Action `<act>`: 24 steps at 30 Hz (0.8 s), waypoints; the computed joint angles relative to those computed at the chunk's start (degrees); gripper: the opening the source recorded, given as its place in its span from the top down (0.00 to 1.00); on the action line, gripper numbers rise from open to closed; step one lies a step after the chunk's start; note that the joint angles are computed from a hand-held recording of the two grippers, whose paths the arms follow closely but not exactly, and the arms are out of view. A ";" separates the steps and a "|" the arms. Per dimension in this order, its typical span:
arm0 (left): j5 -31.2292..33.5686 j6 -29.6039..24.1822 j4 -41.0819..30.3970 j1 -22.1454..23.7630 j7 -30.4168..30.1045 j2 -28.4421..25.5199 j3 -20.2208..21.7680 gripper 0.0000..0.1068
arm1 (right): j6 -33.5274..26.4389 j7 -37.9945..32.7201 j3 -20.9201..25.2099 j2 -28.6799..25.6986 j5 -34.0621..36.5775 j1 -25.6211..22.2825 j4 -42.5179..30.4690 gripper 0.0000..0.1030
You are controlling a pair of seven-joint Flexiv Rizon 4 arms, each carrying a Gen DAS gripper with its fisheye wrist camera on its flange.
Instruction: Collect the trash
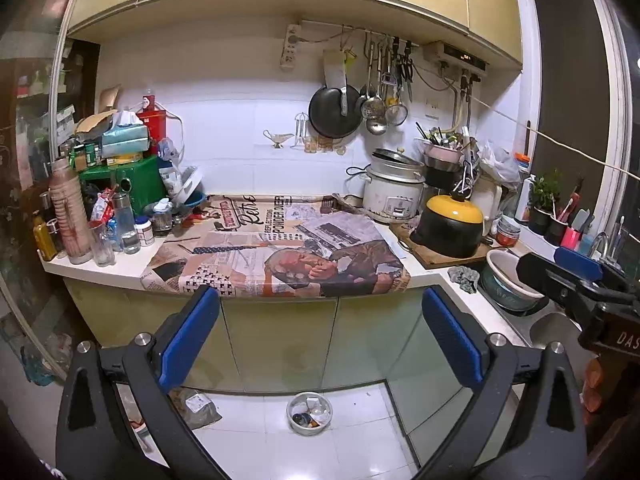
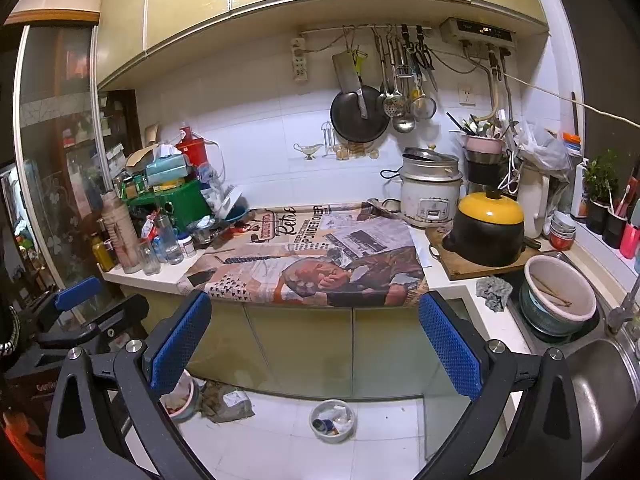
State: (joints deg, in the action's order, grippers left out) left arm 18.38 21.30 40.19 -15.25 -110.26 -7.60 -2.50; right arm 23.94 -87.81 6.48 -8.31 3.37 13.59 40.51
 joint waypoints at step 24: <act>-3.17 1.28 0.56 1.28 -0.77 -0.67 0.44 0.04 | -3.18 -1.29 0.19 -2.29 0.81 0.78 -4.76 0.00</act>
